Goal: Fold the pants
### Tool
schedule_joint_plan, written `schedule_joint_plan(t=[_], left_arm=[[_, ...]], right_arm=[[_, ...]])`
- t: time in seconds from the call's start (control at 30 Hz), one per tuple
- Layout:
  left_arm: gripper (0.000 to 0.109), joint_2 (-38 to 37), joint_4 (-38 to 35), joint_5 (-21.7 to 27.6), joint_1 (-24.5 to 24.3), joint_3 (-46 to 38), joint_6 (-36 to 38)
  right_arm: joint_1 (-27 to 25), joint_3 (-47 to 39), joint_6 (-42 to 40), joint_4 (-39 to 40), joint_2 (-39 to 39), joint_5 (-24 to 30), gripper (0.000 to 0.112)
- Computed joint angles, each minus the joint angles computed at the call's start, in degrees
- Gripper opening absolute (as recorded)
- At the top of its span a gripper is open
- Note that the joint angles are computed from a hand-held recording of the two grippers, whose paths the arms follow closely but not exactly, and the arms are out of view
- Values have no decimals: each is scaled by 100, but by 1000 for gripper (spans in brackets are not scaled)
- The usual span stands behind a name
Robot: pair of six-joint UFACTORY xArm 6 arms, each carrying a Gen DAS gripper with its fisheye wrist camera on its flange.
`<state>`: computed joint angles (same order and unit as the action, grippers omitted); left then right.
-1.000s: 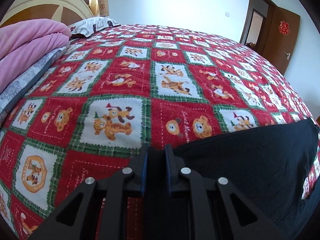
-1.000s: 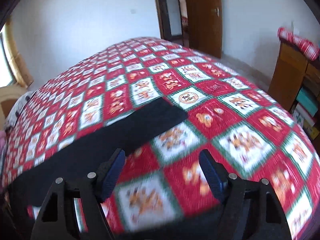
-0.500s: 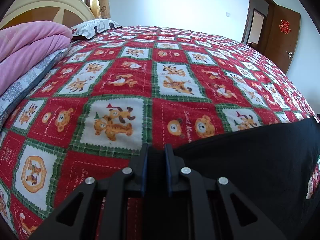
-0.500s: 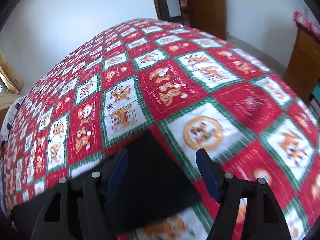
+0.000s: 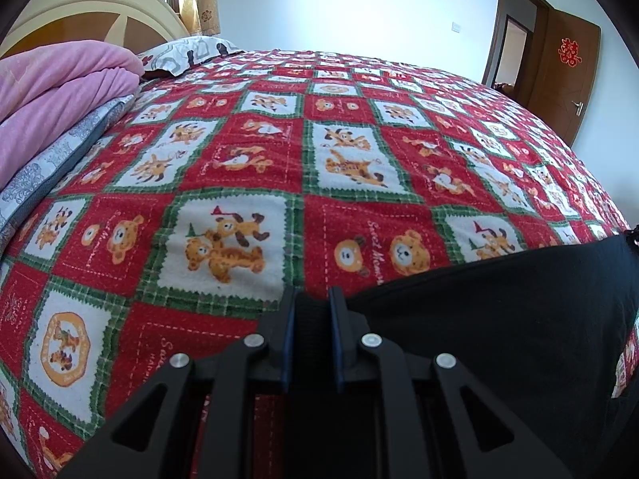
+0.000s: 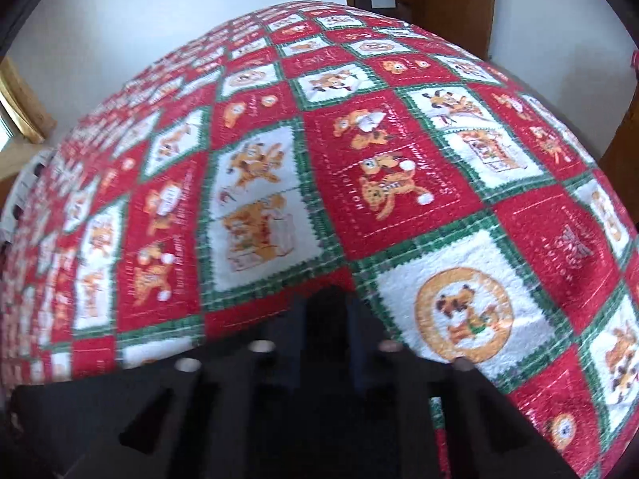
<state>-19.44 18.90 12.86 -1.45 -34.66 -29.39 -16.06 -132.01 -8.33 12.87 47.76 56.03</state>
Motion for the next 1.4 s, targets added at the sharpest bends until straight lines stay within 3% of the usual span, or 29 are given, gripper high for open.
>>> schedule_joint_plan(t=[0.27,0.5,0.77,0.93,0.97,1.23,1.4], left_arm=[[15,-266,-662,-204,-36,105,467],[15,-780,-2235,-581,-165,383,1552],[15,-1504,-4695,-843,-536,716,3386],[15,-2262,-6812,-1075,-985,1113,5224],[15,-2383,-6961,-1066,-1030,1183,5356],[15,-3816,-7063,-744,-1128,2173,5363],[15,-4943,-6167,-248,-935,2944,4527]], right_arm=[[86,1853,-543,309,-1349,-1206,7],[45,3182,-1510,1233,-2518,-2174,7],[-177,4604,-2935,2611,-3837,-2564,7],[-488,5525,-3908,3658,-4661,-2554,7],[-596,5767,-4113,3876,-4872,-2515,7],[-1430,7241,-5154,4931,-6117,-1888,7],[-1985,7847,-5531,5266,-6551,-1462,7]])
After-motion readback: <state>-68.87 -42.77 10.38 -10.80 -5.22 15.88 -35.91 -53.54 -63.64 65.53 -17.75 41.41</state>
